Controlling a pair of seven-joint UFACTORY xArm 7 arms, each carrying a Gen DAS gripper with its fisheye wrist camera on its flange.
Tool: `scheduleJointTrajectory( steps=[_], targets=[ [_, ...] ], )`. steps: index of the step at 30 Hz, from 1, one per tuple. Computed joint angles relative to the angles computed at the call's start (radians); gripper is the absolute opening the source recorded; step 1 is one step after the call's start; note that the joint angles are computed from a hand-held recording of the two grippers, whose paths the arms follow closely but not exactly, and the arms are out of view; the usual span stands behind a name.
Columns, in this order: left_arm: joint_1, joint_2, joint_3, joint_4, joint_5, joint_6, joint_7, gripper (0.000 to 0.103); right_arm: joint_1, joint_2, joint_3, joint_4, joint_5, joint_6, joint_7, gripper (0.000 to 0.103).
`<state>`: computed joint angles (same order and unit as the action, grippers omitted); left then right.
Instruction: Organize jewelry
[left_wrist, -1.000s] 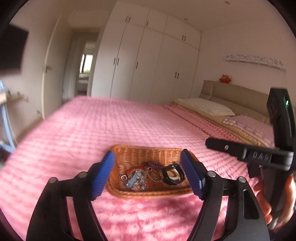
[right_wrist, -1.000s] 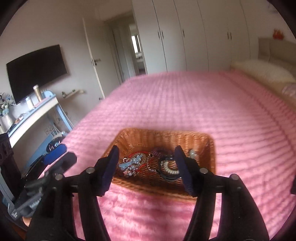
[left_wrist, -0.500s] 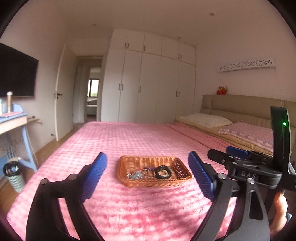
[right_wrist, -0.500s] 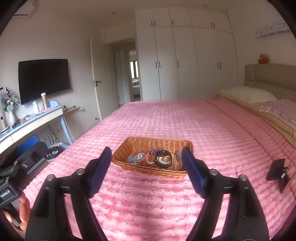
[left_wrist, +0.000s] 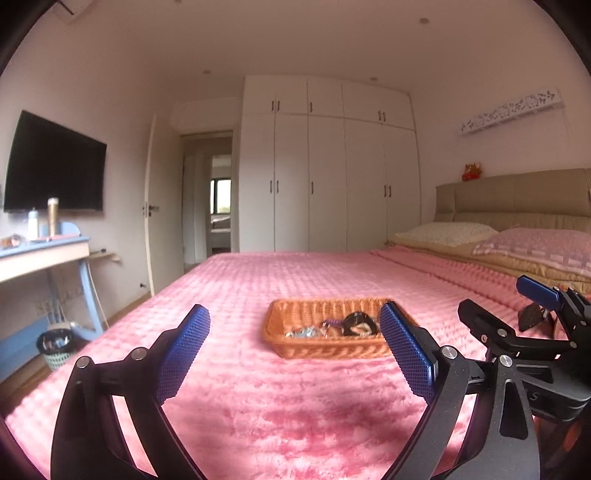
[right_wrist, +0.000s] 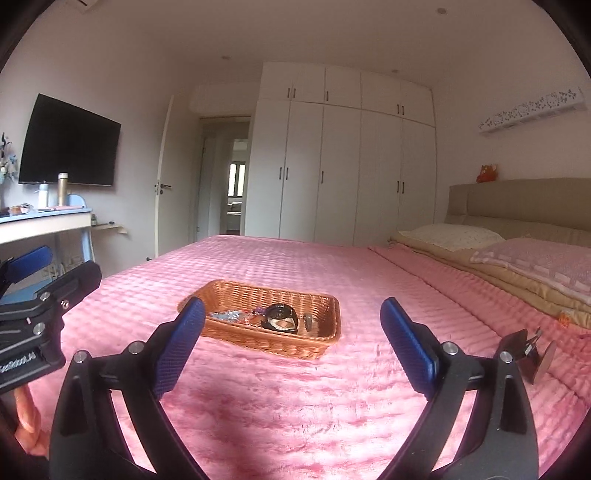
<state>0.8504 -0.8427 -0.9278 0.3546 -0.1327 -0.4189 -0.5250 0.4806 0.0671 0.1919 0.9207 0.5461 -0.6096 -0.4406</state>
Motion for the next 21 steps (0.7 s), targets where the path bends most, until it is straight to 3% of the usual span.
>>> scheduleJointTrajectory(
  steps=[4,6,11,15,21],
  targets=[
    [0.237,-0.111,-0.238,0.035,-0.073,0.004,-0.104,0.09,-0.002,0.066,-0.012,0.035,-0.013,0.0,0.043,0.091],
    [0.284,-0.085,-0.267,0.059,-0.051,0.022,-0.136,0.09,0.014,0.099,-0.029,0.059,0.01,-0.008,0.016,0.091],
    [0.336,0.034,-0.275,0.071,0.039,0.013,-0.198,0.09,0.026,0.15,-0.055,0.096,0.025,0.023,0.023,0.091],
    [0.338,0.021,-0.265,0.055,0.065,0.009,-0.246,0.091,0.046,0.157,-0.074,0.105,0.045,0.038,0.026,0.091],
    [0.332,-0.019,-0.256,0.071,0.116,0.085,-0.295,0.094,0.052,0.153,-0.08,0.097,0.049,0.047,0.038,0.091]
  ],
)
